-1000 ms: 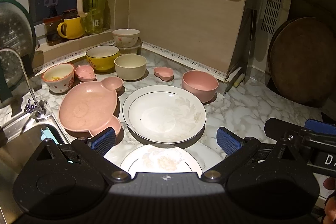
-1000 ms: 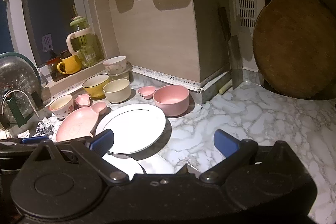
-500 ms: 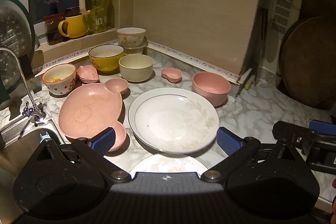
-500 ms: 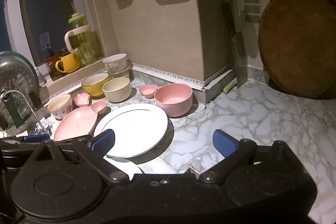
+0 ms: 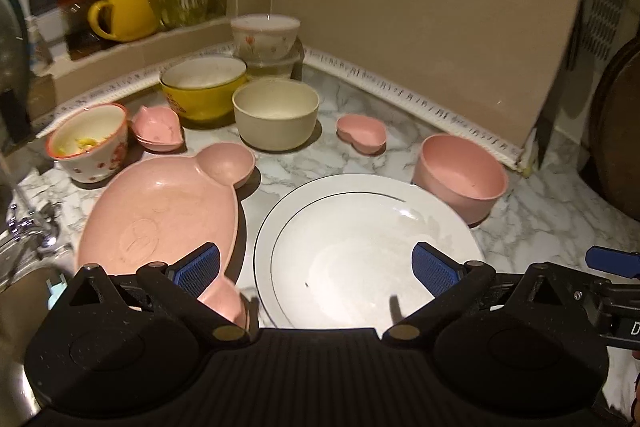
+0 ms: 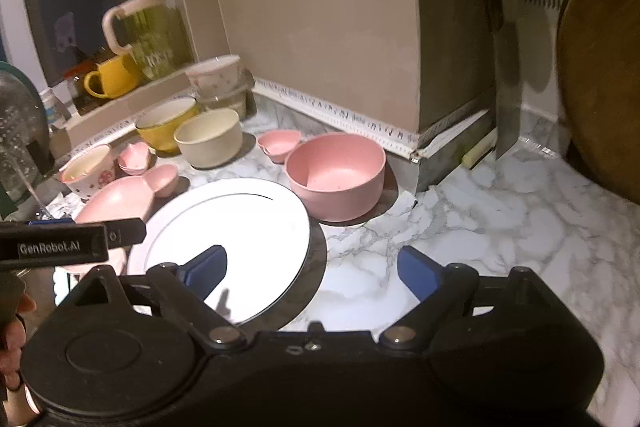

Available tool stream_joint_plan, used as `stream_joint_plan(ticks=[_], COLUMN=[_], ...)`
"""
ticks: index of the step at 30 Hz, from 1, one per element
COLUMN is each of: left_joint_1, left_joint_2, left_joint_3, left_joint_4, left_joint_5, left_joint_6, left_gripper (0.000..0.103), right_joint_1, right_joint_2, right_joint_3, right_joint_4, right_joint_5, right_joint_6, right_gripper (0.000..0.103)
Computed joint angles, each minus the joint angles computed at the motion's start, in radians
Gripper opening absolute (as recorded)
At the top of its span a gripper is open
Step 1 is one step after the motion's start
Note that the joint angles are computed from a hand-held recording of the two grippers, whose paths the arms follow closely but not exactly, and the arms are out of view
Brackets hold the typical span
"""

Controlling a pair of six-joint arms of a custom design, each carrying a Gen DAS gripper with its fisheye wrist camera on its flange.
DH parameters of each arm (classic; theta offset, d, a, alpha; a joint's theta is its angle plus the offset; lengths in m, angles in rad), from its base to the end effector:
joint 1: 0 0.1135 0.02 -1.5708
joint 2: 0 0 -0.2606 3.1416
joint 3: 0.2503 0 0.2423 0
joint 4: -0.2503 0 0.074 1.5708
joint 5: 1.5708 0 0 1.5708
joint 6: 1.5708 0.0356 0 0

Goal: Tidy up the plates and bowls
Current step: 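Close the left tool on the plate rim while the right tool also grips it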

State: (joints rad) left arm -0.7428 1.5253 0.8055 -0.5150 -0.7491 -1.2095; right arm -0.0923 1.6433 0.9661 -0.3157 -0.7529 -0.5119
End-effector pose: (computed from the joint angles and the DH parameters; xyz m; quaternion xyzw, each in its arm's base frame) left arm 0.2059 -0.1561 0.1697 -0.2717 0.8786 0.0732 0.3860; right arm 0.3150 -0.0047 0.1893 -0.2881 0.8501 0.2576 0.3578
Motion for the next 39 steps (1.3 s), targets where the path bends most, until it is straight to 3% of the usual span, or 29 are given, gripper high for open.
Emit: stream_joint_plan(ticks=[8,11,16,20,27,32,34,39], left_joint_1=[0.217,0.27,0.336,0.388,0.434,0.464,0.475,0.483], left_joint_2=[0.008,0.028,0.056,0.065,0.089,0.084,0.077,0.062], left_joint_3=[-0.035,-0.021,-0.01,-0.025,-0.042,-0.048,-0.051,-0.044], left_joint_4=[0.202,0.229,0.259,0.307,0.332,0.323,0.315,0.283], left_joint_5=[0.166,0.211,0.281,0.36,0.406,0.434,0.44,0.433], left_joint_6=[0.227,0.278,0.324,0.352,0.373,0.373,0.37,0.388], left_gripper=[0.102,0.094,0.091,0.072,0.055,0.037,0.032,0.031], right_joint_1=[0.087,0.098,0.112,0.12,0.128,0.139,0.143,0.146], right_joint_2=[0.18,0.228,0.262,0.297,0.323,0.342,0.354,0.37], right_joint_3=[0.182,0.24,0.274,0.318,0.335,0.349,0.36,0.375], right_joint_4=[-0.082,-0.145,-0.178,-0.239,-0.286,-0.304,-0.315,-0.333], right_joint_5=[0.082,0.082,0.08,0.072,0.063,0.068,0.071,0.066], right_joint_6=[0.049,0.046,0.034,0.025,0.009,0.003,0.01,0.014], right_gripper=[0.082,0.079,0.075,0.064,0.053,0.044,0.041,0.033])
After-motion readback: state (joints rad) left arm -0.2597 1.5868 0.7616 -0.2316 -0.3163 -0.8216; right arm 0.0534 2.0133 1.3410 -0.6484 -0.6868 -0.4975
